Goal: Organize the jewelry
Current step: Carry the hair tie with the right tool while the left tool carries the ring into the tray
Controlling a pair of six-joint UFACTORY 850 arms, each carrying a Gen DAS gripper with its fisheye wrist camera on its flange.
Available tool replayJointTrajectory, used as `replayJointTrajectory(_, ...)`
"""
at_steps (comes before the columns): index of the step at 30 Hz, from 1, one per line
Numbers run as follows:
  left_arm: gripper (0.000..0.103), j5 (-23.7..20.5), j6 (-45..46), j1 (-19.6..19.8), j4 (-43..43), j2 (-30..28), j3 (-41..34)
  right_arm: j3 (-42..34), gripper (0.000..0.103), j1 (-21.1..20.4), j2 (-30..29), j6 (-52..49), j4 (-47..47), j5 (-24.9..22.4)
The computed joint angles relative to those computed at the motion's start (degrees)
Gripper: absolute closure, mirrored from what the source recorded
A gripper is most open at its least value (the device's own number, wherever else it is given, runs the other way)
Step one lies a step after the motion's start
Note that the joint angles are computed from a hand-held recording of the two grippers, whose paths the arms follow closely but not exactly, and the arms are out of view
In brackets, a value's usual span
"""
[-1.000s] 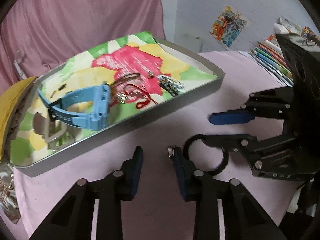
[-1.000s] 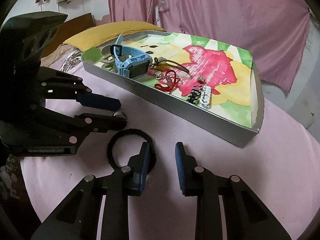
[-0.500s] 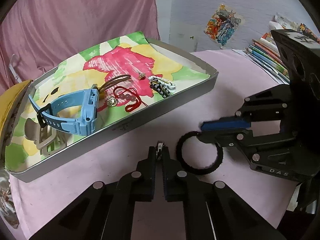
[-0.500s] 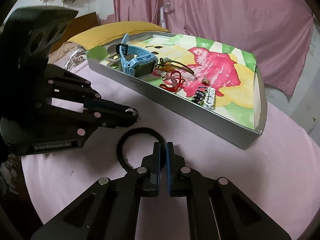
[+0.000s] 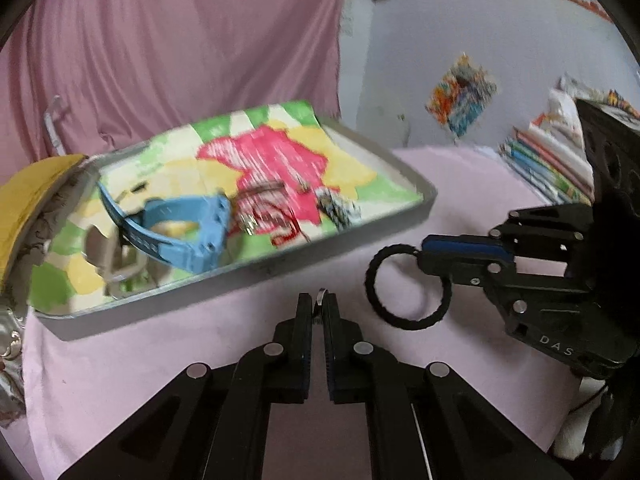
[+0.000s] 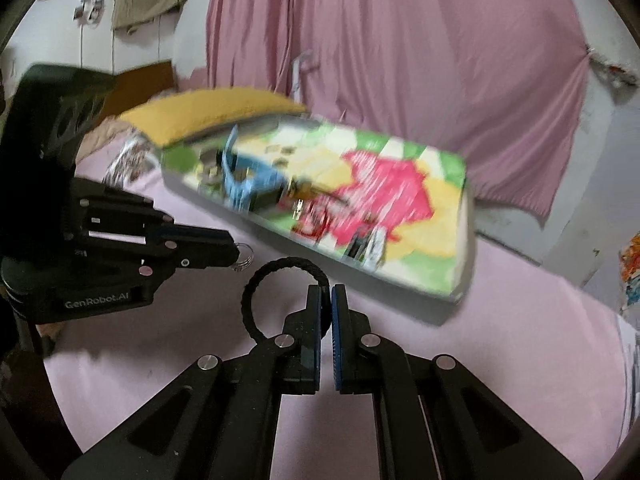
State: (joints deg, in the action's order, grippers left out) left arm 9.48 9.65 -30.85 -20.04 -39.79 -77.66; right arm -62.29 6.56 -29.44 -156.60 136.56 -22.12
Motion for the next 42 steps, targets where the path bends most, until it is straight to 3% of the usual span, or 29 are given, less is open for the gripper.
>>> replayJointTrajectory(7,0.098,10.3,1.4,-0.6,-5.8,1.7,2.2,2.6,0.099,0.2,2.0,-12.1,14.6,-8.4)
replayJointTrajectory(12,0.098,17.6,3.3,-1.2,-10.8,1.4,2.0,3.9,0.099,0.6,2.2,-17.8,23.7,-17.4)
replayJointTrajectory(19,0.098,28.0,5.2,-2.1,-15.8,-0.1,0.5,3.5,0.099,1.0,1.1,-18.7,30.7,-26.3)
replayJointTrajectory(23,0.098,30.5,5.6,-2.0,-17.3,-1.3,-1.3,1.4,0.099,1.2,-0.4,-18.1,32.0,-25.9)
replayJointTrajectory(32,0.098,28.3,10.1,-1.5,-20.8,-5.1,-6.5,-3.8,0.099,1.5,-4.2,-17.7,33.7,-20.3)
replayJointTrajectory(42,0.098,20.0,12.7,-0.8,-21.0,-6.7,-9.4,-8.9,0.099,0.8,-7.2,-13.1,30.7,-9.6)
